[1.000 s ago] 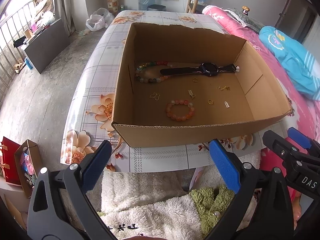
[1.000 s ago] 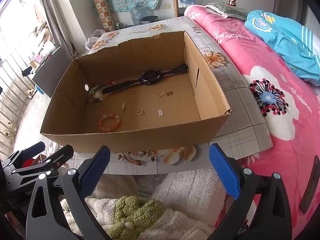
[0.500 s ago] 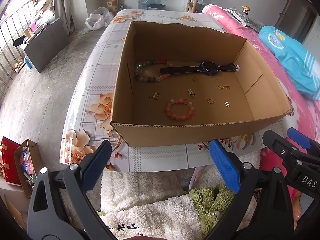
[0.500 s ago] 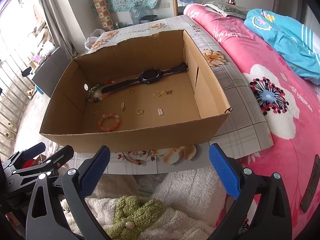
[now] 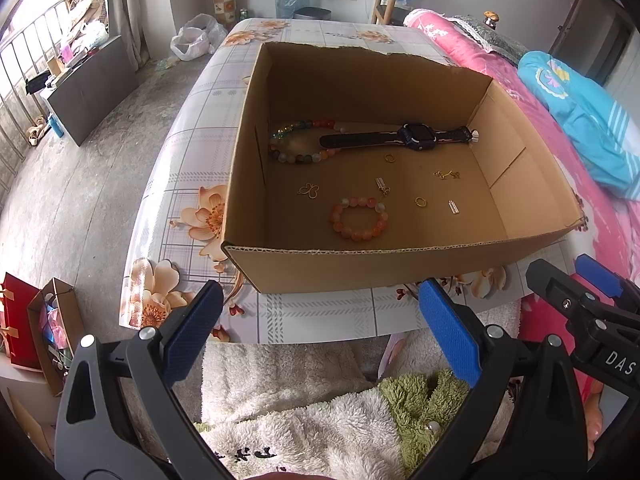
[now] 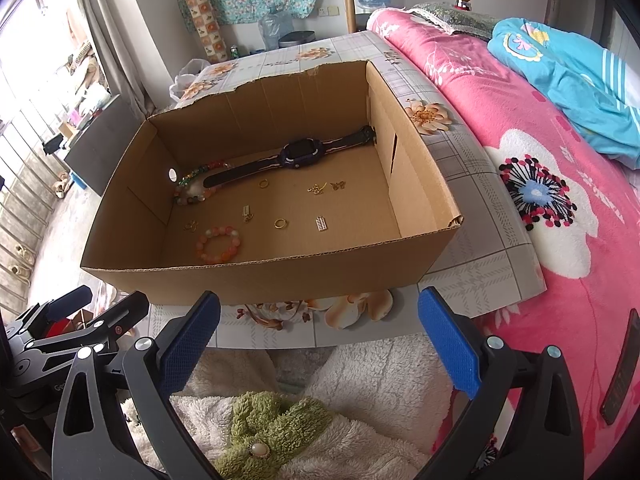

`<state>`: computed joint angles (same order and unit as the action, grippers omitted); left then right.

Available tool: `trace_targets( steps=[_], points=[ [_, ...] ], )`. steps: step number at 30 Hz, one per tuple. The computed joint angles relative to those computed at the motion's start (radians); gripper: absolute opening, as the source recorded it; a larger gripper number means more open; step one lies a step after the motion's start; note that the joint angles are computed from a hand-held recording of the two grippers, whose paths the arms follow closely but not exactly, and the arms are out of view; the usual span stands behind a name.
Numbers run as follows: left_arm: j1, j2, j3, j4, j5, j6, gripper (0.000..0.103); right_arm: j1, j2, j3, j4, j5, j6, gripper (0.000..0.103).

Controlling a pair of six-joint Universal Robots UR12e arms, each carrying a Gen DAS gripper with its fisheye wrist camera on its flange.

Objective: Organize jewelry

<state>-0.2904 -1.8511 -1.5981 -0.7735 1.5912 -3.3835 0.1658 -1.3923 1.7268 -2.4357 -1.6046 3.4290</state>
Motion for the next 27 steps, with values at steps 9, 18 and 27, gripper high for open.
trace_targets(
  steps=[9,18,27],
  points=[
    [-0.001,0.0,0.0,0.0,0.001,-0.001,0.095,0.001,0.0,-0.001,0.002,-0.001,0.001,0.096],
    [0.0,0.0,0.002,-0.001,0.001,0.001,0.095,0.001,0.0,-0.001,0.001,0.0,0.002,0.096],
    [0.001,-0.002,0.006,-0.012,-0.005,0.004,0.095,0.001,0.0,-0.001,0.001,-0.002,0.001,0.096]
  ],
)
